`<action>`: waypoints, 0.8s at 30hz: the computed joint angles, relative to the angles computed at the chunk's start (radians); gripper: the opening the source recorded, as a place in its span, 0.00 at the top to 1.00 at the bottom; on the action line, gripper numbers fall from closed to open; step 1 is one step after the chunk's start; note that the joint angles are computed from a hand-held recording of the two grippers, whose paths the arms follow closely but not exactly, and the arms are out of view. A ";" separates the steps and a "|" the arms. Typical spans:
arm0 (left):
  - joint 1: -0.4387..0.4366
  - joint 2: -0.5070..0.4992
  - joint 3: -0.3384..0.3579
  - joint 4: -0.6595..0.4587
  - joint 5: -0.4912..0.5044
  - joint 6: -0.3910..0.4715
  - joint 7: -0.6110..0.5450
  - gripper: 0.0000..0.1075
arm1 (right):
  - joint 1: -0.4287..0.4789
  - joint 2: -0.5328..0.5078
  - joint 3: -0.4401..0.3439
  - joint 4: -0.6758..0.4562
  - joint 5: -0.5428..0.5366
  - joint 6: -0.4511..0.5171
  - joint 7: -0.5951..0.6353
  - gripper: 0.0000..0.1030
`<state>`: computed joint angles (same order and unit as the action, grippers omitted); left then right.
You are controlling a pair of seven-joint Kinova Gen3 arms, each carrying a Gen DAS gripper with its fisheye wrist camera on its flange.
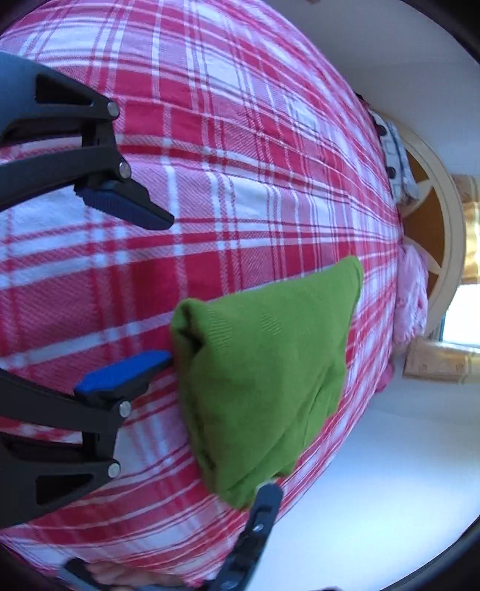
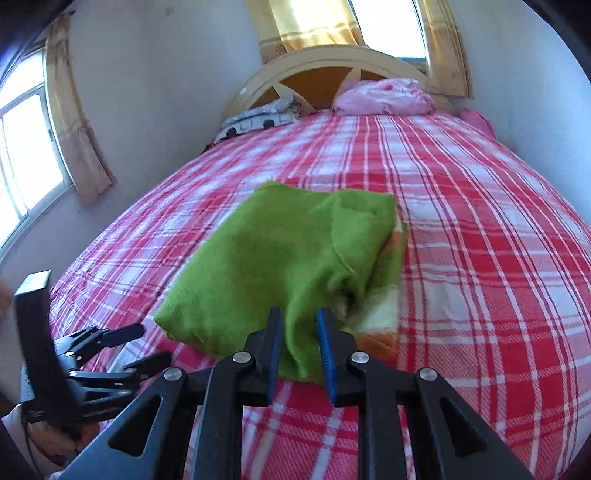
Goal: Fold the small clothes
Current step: 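Fold the gripped edge over the bundle with both grippers, then open both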
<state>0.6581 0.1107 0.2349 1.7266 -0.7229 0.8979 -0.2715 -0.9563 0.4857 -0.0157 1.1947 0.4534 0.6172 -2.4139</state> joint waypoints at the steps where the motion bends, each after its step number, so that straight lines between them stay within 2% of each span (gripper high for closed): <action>1: 0.000 0.011 -0.006 -0.014 -0.001 0.013 0.018 0.35 | 0.005 0.005 -0.012 -0.007 0.022 0.004 -0.009 0.80; 4: 0.007 0.038 -0.036 -0.049 0.018 0.043 0.044 0.32 | -0.016 0.048 0.019 -0.077 -0.003 0.101 0.035 0.81; 7: -0.055 0.014 -0.043 -0.015 0.088 -0.019 0.048 0.32 | 0.035 0.071 0.000 -0.072 -0.087 0.135 0.080 0.81; 9: -0.048 0.001 -0.051 0.002 0.087 -0.024 0.060 0.32 | 0.076 0.036 -0.025 0.004 -0.104 0.076 0.032 0.79; 11: -0.042 -0.005 -0.037 0.014 0.073 0.006 0.055 0.32 | 0.133 0.005 -0.051 0.082 -0.164 -0.005 0.003 0.64; 12: -0.036 -0.017 -0.041 0.027 0.078 0.001 0.033 0.32 | 0.179 -0.010 -0.091 0.118 -0.188 -0.046 -0.001 0.64; 14: -0.017 -0.044 -0.070 0.032 0.123 -0.001 -0.022 0.32 | 0.216 -0.022 -0.130 0.153 -0.190 -0.089 0.002 0.63; 16: -0.059 -0.085 -0.051 0.046 0.188 -0.028 -0.078 0.34 | 0.178 -0.027 -0.110 0.141 -0.132 -0.067 -0.016 0.63; 18: -0.114 -0.112 -0.007 0.046 0.188 -0.042 -0.108 0.34 | 0.087 -0.045 -0.031 0.129 -0.051 -0.039 -0.081 0.63; 20: -0.136 -0.127 0.026 0.012 0.123 -0.013 -0.114 0.34 | -0.004 -0.070 0.061 0.103 0.030 0.011 -0.120 0.66; 21: -0.135 -0.118 0.032 -0.013 0.083 0.000 -0.105 0.34 | -0.034 -0.073 0.089 0.091 0.068 0.021 -0.134 0.72; 22: -0.117 -0.098 0.022 -0.046 0.042 0.015 -0.095 0.34 | -0.046 -0.070 0.099 0.074 0.090 0.022 -0.132 0.76; 24: -0.063 -0.043 -0.020 -0.104 -0.039 0.035 -0.049 0.34 | -0.019 -0.036 0.061 0.011 0.085 0.025 -0.081 0.77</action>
